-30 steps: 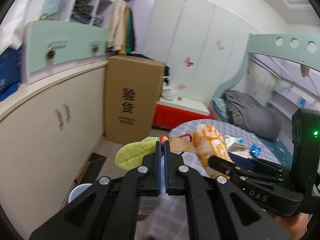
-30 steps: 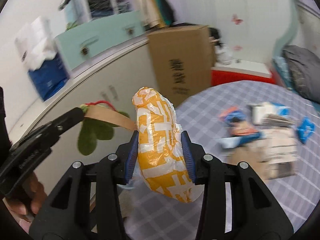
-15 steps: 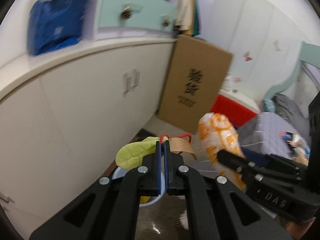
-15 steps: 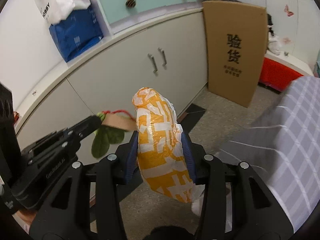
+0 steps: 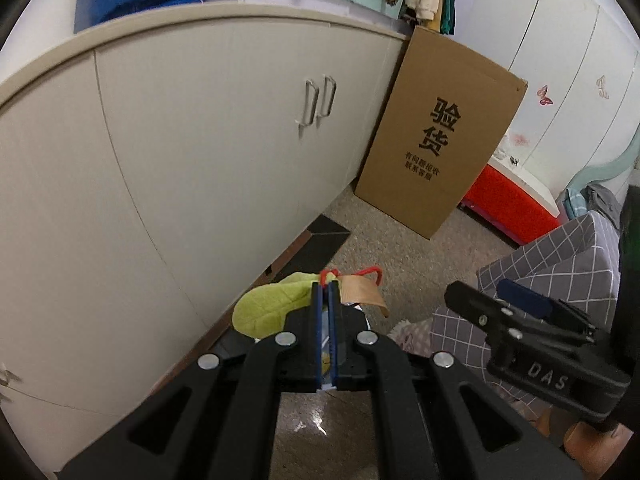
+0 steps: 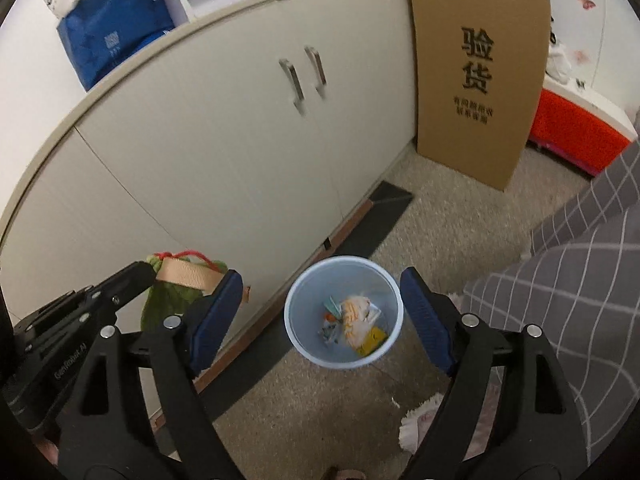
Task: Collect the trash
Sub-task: 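Open the left tool over the bin to drop the green plush toy, then move both tools back over the table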
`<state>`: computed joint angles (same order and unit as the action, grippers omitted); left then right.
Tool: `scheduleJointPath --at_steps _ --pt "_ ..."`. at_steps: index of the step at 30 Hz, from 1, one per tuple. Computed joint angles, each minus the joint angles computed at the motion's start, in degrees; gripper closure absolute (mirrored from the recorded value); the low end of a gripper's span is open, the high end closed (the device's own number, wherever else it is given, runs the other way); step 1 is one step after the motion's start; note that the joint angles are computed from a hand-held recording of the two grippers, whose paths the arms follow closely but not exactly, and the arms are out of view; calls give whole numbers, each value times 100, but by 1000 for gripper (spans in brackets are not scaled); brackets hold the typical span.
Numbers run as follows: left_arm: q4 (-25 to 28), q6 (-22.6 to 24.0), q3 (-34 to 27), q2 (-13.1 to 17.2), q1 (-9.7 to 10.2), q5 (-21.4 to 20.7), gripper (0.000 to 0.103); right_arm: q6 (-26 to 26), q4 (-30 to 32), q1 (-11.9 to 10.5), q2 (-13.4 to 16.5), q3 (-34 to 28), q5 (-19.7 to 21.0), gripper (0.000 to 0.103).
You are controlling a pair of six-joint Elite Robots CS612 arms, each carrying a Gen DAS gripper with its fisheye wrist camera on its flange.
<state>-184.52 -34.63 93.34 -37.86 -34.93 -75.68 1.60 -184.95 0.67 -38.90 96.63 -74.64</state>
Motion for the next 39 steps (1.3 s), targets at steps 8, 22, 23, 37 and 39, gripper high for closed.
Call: scheduleJointPath --at_steps 8,22,23,37,39 --pt "204 13 -175 98 -21 -182 101 102 -90 -52 -19 87 -95 21" --pt "531 51 -865 371 -21 -377 86 830 -1177 -194 -66 298 -214 19" --pt "669 -17 -926 376 -13 -346 74 879 -1238 -209 -68 309 -211 19" --pt "409 -369 -447 68 -113 -80 26 900 -1313 -263 -270 549 -257 18" --pt "322 -373 -352 -8 -145 -31 26 887 -1345 -267 -340 619 -260 18"
